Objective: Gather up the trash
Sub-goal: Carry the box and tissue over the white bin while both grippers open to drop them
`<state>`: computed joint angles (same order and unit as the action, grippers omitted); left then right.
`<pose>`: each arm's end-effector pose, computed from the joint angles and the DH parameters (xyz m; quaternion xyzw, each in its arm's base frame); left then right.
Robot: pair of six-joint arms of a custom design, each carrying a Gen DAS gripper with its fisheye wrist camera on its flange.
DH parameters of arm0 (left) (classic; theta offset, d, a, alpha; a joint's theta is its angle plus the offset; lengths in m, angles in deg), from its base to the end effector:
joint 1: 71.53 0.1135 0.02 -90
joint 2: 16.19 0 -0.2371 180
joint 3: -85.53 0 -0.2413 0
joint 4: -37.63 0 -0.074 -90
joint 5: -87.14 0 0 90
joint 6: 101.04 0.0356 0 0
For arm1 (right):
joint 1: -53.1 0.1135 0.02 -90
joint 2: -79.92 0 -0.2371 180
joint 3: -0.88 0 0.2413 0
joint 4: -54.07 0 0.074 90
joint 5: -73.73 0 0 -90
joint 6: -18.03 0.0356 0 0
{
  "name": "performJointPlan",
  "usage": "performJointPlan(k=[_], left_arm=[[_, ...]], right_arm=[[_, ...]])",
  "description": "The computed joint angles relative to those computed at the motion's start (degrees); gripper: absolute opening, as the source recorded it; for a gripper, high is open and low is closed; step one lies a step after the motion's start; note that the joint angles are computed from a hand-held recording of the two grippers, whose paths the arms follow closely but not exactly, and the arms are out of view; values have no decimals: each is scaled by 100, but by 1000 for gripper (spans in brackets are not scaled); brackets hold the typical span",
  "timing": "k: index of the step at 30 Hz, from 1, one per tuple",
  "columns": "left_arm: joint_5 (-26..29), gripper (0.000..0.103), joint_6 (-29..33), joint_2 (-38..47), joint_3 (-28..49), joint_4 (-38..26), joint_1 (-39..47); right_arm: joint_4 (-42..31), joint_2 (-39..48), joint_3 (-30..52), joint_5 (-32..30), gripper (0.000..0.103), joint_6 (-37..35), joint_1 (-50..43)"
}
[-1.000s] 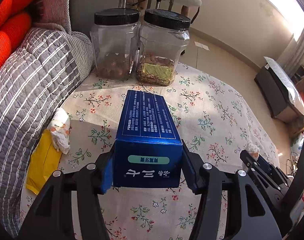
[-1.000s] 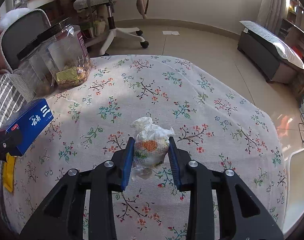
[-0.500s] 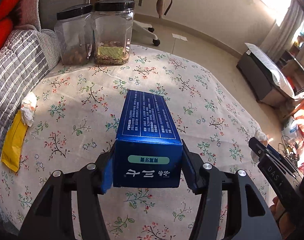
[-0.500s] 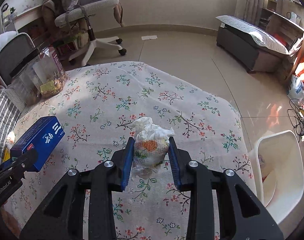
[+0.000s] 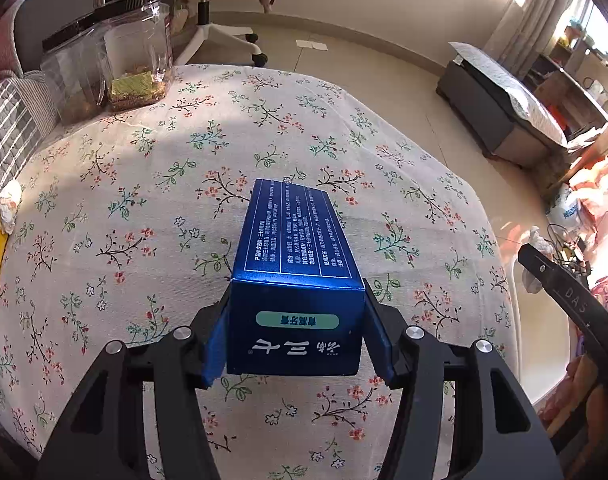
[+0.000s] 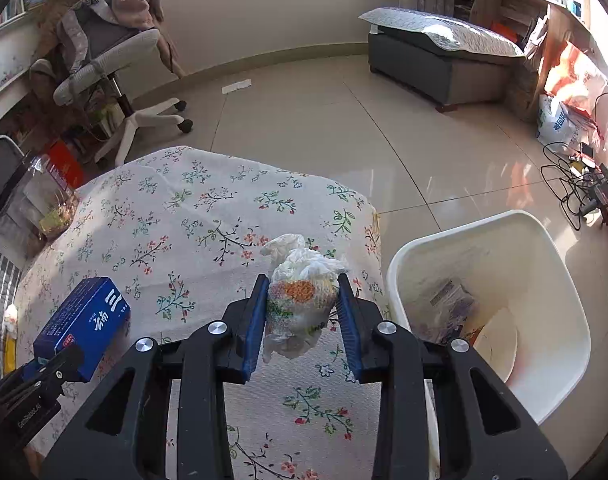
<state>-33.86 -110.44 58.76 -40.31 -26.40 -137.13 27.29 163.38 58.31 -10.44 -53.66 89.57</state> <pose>0.0966 -0.1686 0.1527 -0.2914 0.9176 -0.0083 0.2704 0.2241 0.1611 0.1560 -0.1334 0.9373 0.1037 0.3049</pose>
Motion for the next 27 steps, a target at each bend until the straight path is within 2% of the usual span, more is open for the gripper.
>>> performJointPlan(k=[8, 17, 24, 26, 27], left_arm=[[-24, 56, 539, 1034, 986, 150, 33], [137, 56, 1273, 1936, 1883, 530, 201], [175, 56, 1907, 2736, 2942, 601, 280], [183, 56, 2101, 2974, 3284, 602, 294], [196, 56, 2192, 3090, 3451, 614, 304]], right_arm=[[-72, -113, -241, -337, 32, -219, -1189], [-216, 199, -213, -337, 32, -415, -2370], [-224, 79, -242, -363, 34, -590, -3050], [-249, -12, -252, -410, 37, -643, -3211], [-249, -47, -259, -425, 44, -657, -3281]])
